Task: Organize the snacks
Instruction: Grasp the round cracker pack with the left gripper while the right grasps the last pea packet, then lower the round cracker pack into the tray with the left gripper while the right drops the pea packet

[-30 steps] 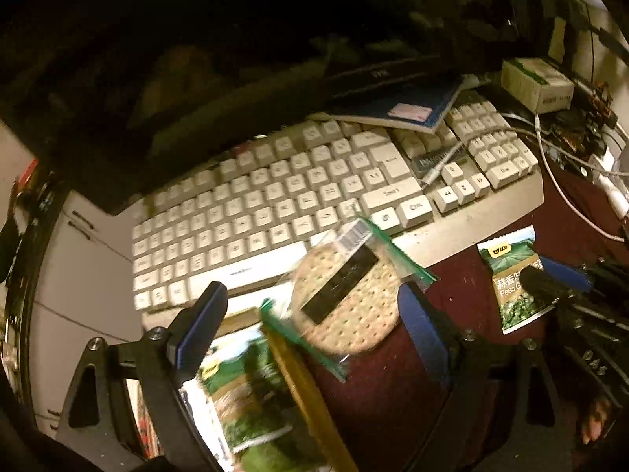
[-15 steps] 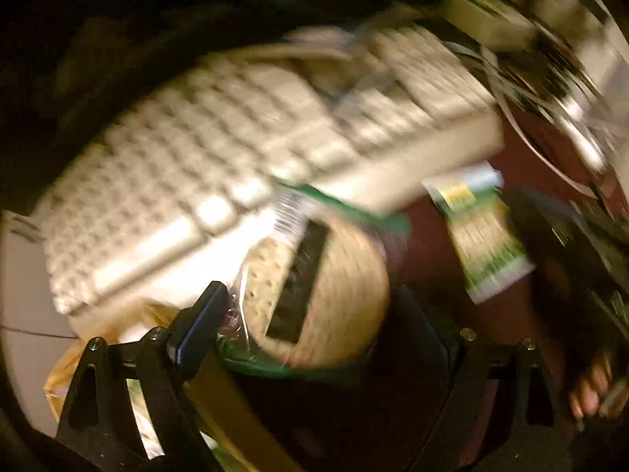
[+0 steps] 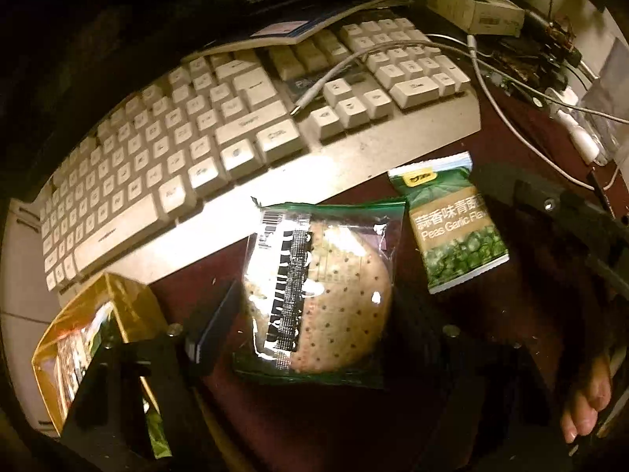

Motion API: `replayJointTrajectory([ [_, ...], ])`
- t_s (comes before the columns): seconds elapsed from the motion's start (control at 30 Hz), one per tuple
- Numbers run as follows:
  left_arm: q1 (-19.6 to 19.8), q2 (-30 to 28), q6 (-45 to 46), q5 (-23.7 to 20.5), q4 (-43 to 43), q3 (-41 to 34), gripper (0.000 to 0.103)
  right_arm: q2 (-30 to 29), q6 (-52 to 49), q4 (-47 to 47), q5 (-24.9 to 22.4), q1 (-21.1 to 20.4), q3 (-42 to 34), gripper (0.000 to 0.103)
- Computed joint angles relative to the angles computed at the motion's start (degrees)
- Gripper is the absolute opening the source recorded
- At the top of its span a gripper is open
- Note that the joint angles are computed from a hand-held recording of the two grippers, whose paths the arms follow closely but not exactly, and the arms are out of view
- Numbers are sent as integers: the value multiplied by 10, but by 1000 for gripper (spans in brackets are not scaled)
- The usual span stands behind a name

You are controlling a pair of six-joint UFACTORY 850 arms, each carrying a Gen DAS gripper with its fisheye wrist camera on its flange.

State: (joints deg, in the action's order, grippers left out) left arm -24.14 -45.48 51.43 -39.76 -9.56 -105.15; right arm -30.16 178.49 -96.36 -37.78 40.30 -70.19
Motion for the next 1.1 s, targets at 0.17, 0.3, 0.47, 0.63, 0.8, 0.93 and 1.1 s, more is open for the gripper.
replayJointTrajectory([
  [0.17,28,4,-9,-35,-34,-10,76,-10,-24,-2,27,-5,-15,43],
  [0.3,59,49,13,-38,-123,24,76,-32,-159,94,51,-11,-57,43],
  [0.47,113,120,87,-53,-278,93,76,-82,-421,273,4,-7,-148,43],
  [0.63,157,156,124,-72,-375,134,76,-97,-474,303,-1,-7,-172,21],
  [0.8,184,167,117,-58,-402,146,76,-79,-383,235,8,-3,-137,11],
  [0.93,210,172,107,-52,-415,146,76,-59,-305,153,-15,9,-106,6],
  [1.1,237,168,87,-38,-410,136,76,-36,-235,65,-39,20,-76,6],
])
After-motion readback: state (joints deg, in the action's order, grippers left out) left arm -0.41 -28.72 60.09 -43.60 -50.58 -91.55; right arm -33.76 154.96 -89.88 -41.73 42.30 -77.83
